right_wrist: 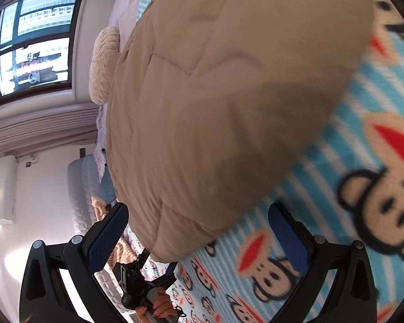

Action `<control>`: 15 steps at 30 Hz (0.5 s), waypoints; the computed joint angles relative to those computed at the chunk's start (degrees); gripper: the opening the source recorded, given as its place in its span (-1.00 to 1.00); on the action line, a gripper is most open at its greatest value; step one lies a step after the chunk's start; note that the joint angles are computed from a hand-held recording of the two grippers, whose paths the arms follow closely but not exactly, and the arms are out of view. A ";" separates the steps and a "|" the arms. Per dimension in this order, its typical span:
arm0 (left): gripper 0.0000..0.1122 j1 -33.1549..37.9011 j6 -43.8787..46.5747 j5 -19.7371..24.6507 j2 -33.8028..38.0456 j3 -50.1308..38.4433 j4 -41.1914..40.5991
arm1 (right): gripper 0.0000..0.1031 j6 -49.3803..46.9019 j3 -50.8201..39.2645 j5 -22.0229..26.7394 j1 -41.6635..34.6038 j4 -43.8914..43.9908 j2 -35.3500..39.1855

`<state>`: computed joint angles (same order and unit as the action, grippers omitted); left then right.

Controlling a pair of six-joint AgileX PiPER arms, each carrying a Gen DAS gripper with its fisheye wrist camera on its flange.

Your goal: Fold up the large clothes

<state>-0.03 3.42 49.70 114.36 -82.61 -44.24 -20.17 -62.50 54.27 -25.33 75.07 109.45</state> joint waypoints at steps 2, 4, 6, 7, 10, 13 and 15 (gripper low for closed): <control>0.82 -0.63 -0.29 -0.64 1.75 -2.52 -0.70 | 1.00 -2.01 -2.31 0.61 0.68 3.19 2.89; 0.82 -1.13 -1.38 -0.76 4.25 -6.00 -0.67 | 1.00 -3.46 -4.17 0.69 1.44 6.29 5.39; 0.82 -1.70 -3.31 -1.23 6.59 -9.34 0.25 | 1.00 -3.67 -6.36 0.08 2.24 8.00 7.71; 0.82 -1.81 -4.04 -1.56 7.59 -10.62 0.33 | 1.00 -3.54 -7.33 -0.39 2.64 8.40 8.68; 0.19 -1.97 -4.79 -1.35 9.24 -13.18 1.04 | 1.00 -2.63 -8.33 -1.05 3.17 8.37 9.24; -0.41 -0.79 -1.11 0.38 8.95 -13.28 -0.97 | 0.74 -0.67 -7.94 -1.57 3.04 6.89 8.45; -0.58 -0.59 1.17 0.43 7.30 -12.66 -1.14 | 0.19 4.24 -8.81 -2.23 3.06 2.58 8.20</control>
<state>-0.63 4.59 50.13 121.66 -95.27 -45.37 -15.93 -71.31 52.03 -22.26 77.65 117.65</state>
